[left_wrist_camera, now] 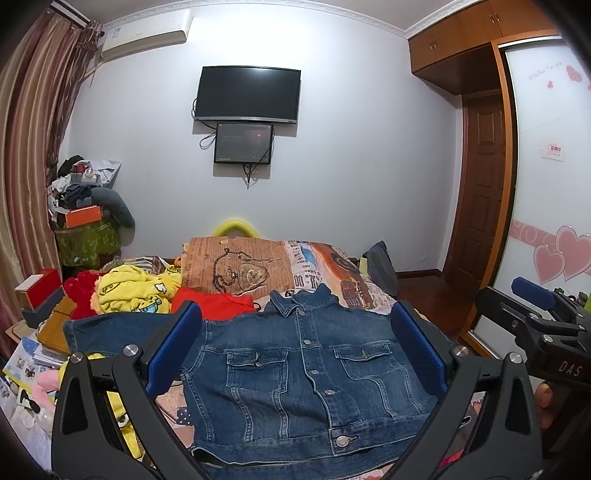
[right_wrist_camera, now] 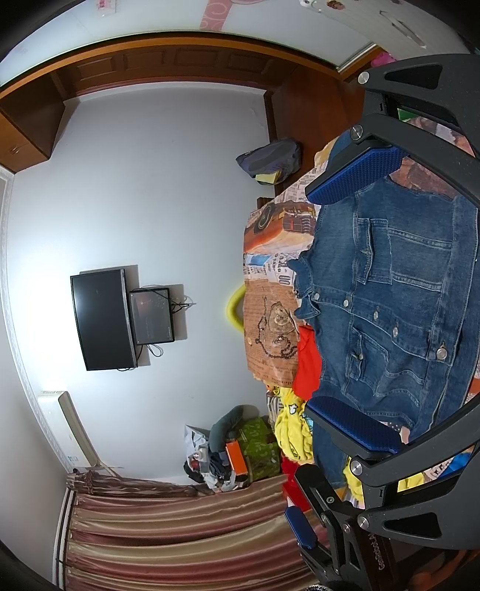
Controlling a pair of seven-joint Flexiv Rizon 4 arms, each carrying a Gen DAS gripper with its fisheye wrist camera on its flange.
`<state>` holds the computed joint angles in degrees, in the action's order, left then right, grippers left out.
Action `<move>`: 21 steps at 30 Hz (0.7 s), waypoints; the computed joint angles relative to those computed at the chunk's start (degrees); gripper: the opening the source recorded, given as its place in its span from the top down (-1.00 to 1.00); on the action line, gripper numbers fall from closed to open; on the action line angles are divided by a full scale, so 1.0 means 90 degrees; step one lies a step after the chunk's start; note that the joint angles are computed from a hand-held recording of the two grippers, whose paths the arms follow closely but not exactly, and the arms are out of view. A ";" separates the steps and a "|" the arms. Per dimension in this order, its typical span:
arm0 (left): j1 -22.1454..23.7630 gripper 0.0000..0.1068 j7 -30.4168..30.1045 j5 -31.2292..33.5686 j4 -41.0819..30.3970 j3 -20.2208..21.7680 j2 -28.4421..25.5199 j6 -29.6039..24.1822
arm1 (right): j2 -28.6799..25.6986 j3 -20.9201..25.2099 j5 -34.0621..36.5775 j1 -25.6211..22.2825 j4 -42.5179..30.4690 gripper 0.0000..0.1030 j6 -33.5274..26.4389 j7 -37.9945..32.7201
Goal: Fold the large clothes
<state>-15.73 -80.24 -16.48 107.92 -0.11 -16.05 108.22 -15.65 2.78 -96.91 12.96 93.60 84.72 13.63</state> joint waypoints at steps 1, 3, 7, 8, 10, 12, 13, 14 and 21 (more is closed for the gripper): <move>-0.0021 -0.92 0.0005 -0.0004 0.0000 0.0024 -0.0003 0.0013 | -0.0002 -0.0001 0.0003 -0.0002 0.0000 -1.00 0.0004 -0.0003; -0.0030 -0.92 0.0013 -0.0006 -0.0002 0.0033 -0.0001 0.0016 | 0.0001 0.0000 -0.0020 -0.0002 0.0001 -1.00 -0.0002 0.0014; -0.0067 -0.92 0.0027 -0.0024 -0.0008 0.0064 -0.0009 0.0022 | -0.0017 0.0002 0.0062 0.0005 0.0002 -1.00 0.0004 -0.0049; -0.0073 -0.92 0.0032 -0.0032 -0.0006 0.0070 -0.0004 0.0018 | -0.0021 -0.0007 0.0039 0.0003 0.0000 -1.00 0.0017 -0.0027; -0.0044 -0.92 0.0029 -0.0023 -0.0004 0.0038 0.0001 0.0004 | -0.0025 -0.0011 0.0056 0.0005 0.0010 -1.00 0.0018 -0.0049; -0.0057 -0.92 0.0029 -0.0030 -0.0001 0.0050 -0.0002 0.0013 | -0.0039 -0.0011 0.0121 0.0021 0.0010 -1.00 0.0003 -0.0112; -0.0061 -0.92 0.0032 -0.0031 -0.0001 0.0054 -0.0002 0.0015 | -0.0047 -0.0017 0.0155 0.0033 0.0008 -1.00 -0.0002 -0.0145; -0.0071 -0.92 0.0033 -0.0041 -0.0003 0.0063 -0.0007 0.0016 | -0.0053 -0.0024 0.0189 0.0047 0.0012 -1.00 -0.0014 -0.0175; 0.0042 -0.92 -0.0002 -0.0007 -0.0041 0.0010 -0.0060 0.0005 | -0.0136 -0.0094 0.0641 0.0194 0.0017 -1.00 -0.0069 -0.0579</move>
<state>-15.36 -80.26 -16.55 107.54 -0.02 -16.59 108.26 -16.87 1.94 -91.13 14.70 93.75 84.10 8.43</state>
